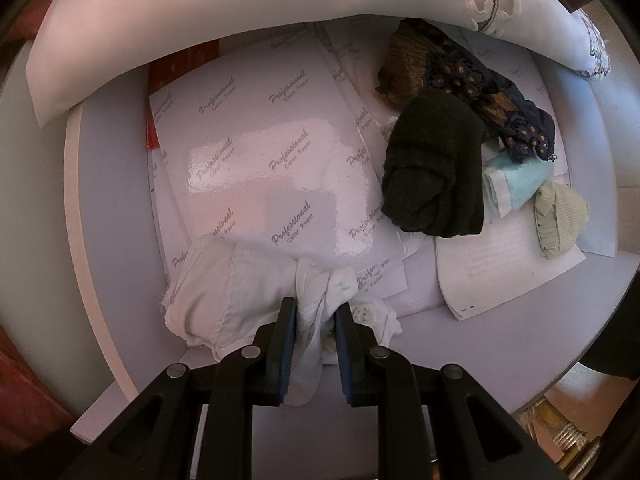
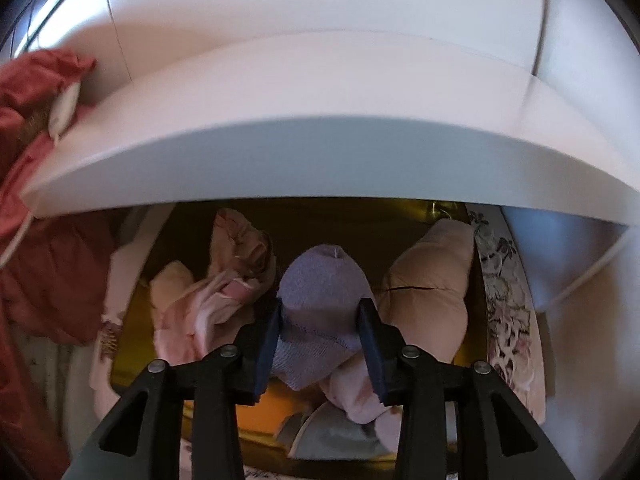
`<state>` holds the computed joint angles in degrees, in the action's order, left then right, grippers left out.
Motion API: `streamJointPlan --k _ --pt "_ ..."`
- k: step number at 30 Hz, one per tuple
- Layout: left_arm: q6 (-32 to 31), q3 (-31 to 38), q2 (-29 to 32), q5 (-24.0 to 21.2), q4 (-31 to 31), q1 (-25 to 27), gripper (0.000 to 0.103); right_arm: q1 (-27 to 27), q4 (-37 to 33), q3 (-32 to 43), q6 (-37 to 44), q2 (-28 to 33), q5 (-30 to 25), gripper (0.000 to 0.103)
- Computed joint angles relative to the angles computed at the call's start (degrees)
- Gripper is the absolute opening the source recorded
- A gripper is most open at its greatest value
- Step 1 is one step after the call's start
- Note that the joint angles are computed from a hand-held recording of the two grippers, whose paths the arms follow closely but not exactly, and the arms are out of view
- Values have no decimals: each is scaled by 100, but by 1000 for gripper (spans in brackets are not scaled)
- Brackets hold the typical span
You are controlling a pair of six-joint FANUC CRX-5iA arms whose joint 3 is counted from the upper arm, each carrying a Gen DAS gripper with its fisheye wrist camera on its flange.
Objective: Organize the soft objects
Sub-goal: 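Lower the lavender sock into the gold tray and open the right gripper, then move the right gripper back down over the drawer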
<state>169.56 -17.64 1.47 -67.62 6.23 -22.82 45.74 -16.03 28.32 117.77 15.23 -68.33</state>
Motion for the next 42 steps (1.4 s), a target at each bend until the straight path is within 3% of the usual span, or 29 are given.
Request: streamJointPlan --k 4,12,18,42 --pt "29 -7 5 19 -6 -9 18 119 224 -48 80 79 132 44" --pt "32 -9 -12 -1 -17 -3 18 23 175 22 211 130 120 66" --pt "34 27 12 -25 -39 -17 18 -126 49 -85 343 -23 133 73" --pt "-20 90 55 -78 -96 -49 18 -1043 -582 -630 848 -760 -330 84"
